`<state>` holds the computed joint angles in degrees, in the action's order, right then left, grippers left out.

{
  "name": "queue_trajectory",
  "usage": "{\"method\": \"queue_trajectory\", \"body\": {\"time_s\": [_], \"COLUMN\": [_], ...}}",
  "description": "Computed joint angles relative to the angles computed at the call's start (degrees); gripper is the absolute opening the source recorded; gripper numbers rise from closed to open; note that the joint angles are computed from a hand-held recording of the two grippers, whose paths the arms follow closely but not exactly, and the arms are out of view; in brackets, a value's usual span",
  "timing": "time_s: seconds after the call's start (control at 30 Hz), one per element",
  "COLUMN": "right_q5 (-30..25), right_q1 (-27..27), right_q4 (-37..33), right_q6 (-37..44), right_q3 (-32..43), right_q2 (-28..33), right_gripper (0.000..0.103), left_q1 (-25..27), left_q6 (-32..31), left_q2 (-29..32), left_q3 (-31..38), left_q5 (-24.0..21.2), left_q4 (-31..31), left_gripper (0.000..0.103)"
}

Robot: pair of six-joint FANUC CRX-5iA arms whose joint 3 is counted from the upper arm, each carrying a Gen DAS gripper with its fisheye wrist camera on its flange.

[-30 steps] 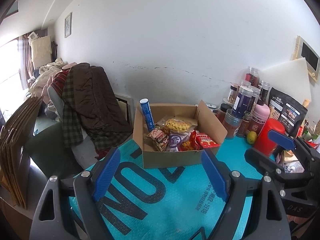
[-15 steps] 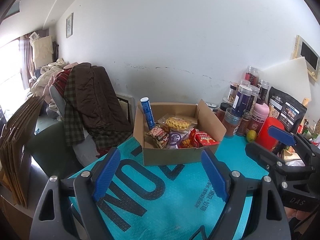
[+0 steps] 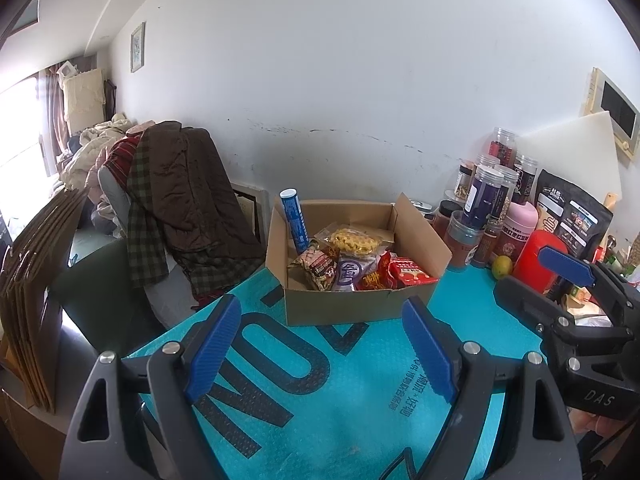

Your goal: Organize snacks

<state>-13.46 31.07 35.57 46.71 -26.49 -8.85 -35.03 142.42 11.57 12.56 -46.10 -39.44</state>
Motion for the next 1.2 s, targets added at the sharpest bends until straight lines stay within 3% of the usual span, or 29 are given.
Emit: {"method": "queue_trajectory", "body": {"time_s": [0.57, 0.77, 1.2], "right_q5": [-1.9, -3.1, -3.2], "right_q1": [-0.3, -0.2, -0.4], "right_q4": [4.8, 2.7, 0.4], "right_q6": [-4.1, -2.0, -0.1], "right_q3": [-0.9, 0.0, 0.4], "right_q2": [-0.4, 0.1, 0.2], "right_gripper": [0.088, 0.088, 0.088], "left_q1": [-0.4, -1.2, -0.9], "left_q6": [-2.6, -3.7, -3.7], "left_q2": [1.2, 2.4, 0.6], "left_q3": [0.8, 2.4, 0.4], "left_q5": [-0.2, -2.8, -0.5], "left_q4": [0.5, -0.1, 0.3], "left_gripper": [0.083, 0.083, 0.083]}}
